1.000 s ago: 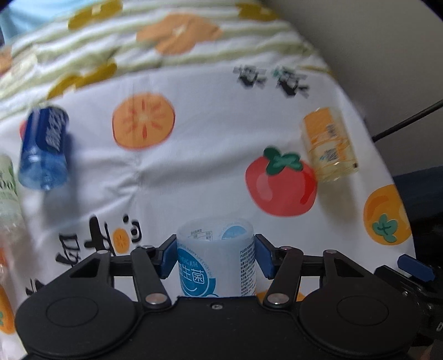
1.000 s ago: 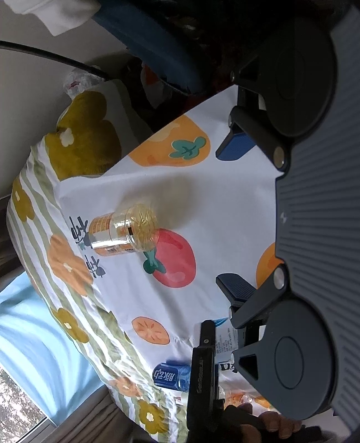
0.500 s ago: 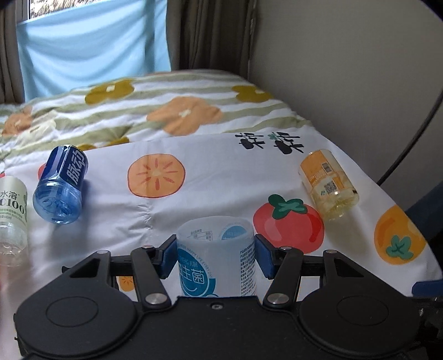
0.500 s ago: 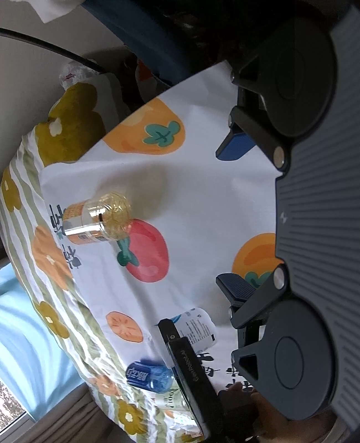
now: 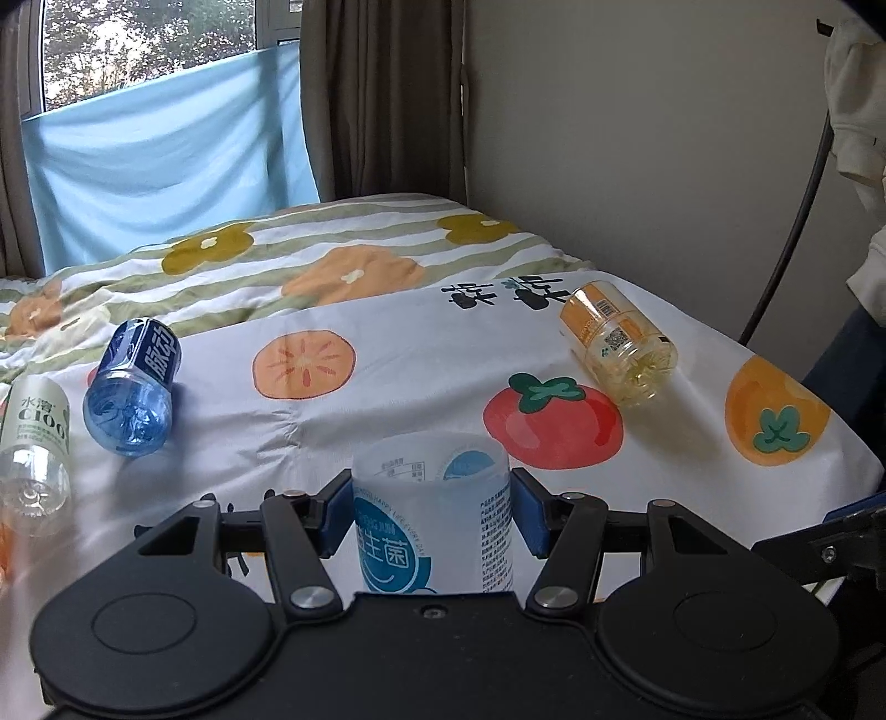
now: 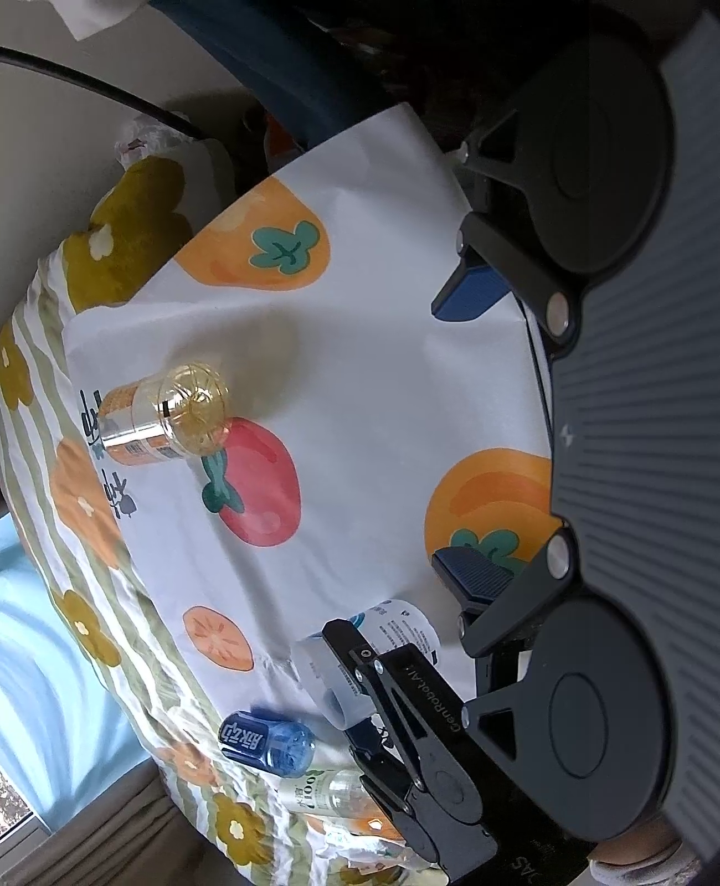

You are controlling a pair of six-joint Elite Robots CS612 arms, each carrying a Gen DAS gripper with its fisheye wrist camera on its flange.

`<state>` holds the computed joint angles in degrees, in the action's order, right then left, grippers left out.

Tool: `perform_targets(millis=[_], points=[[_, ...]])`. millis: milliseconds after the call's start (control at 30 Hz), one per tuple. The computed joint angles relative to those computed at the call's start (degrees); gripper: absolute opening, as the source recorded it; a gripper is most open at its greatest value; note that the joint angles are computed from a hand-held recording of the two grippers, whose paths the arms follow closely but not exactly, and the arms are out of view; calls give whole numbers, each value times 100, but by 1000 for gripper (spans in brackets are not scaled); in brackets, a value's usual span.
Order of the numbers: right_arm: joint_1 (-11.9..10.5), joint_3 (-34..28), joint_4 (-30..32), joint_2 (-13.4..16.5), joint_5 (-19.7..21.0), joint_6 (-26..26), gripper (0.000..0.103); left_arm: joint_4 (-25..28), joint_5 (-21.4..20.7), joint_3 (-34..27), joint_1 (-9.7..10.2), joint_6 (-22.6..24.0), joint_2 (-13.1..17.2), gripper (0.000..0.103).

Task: Flip cup upright
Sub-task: 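Rotate the held cup with the left gripper until its opening faces up, then lower the upright cup onto the sheet and open the left gripper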

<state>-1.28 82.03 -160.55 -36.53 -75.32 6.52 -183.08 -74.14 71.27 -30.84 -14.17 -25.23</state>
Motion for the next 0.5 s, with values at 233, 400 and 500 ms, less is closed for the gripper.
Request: perform_targets(millis=[233, 400, 500], points=[[23, 17, 0, -6, -9, -10, 103, -118, 51, 223, -37, -45, -96, 64], [37, -6, 12, 3, 17, -45, 103, -54, 43, 303, -47, -25, -149, 64], [45, -27, 25, 14, 31, -51, 103, 41, -20, 357, -33, -129, -193, 65]])
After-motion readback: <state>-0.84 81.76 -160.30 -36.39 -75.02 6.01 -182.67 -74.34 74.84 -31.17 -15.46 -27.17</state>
